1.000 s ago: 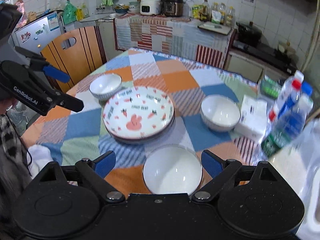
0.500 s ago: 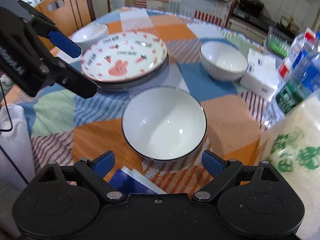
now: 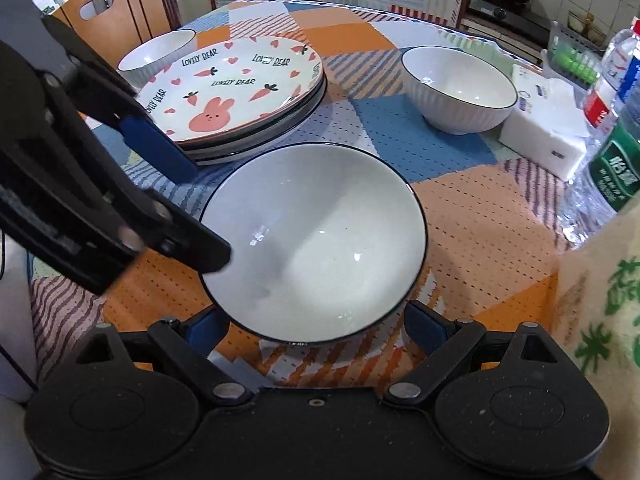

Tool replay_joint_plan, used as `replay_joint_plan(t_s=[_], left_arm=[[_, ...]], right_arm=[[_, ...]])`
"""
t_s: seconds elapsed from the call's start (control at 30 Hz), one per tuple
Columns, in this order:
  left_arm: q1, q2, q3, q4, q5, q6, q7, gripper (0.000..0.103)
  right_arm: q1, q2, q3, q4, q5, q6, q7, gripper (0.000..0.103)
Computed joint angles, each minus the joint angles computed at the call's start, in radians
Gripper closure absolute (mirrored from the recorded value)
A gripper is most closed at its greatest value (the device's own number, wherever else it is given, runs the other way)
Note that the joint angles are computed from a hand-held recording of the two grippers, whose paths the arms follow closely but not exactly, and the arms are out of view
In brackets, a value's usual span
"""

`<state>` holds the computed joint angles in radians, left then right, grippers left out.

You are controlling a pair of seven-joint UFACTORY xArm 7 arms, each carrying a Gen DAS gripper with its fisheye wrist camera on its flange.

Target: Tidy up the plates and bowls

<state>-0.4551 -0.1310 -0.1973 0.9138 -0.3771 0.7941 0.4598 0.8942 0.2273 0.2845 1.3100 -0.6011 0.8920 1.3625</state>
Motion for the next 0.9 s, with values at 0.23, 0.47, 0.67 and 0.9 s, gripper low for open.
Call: replay_joint_plan(t_s=[0.23, 0.47, 0.67, 0.9], left_arm=[[-0.010, 0.037, -0.020, -0.014, 0.041, -0.066, -0.045, 0.076], [-0.007, 0.047, -0.013, 0.000, 0.042, -0.043, -0.063, 0.083], [0.001, 0.024, 0.000, 0.012, 0.017, 0.030, -0.025, 0.083], [0.030, -0.015, 0.018, 0.038, 0.044, 0.162, -0.011, 0.082]], right_arm=[[-0.002, 0.004, -0.013, -0.038, -0.067, -0.073, 0.016, 0.007], [0.001, -0.008, -0.019, -0.077, -0.137, -0.124, 0.071, 0.007], [0.005, -0.009, -0.001, -0.046, -0.116, -0.082, 0.052, 0.007], [0.026, 0.035, 0.006, 0.060, -0.038, -0.030, 0.004, 0.007]])
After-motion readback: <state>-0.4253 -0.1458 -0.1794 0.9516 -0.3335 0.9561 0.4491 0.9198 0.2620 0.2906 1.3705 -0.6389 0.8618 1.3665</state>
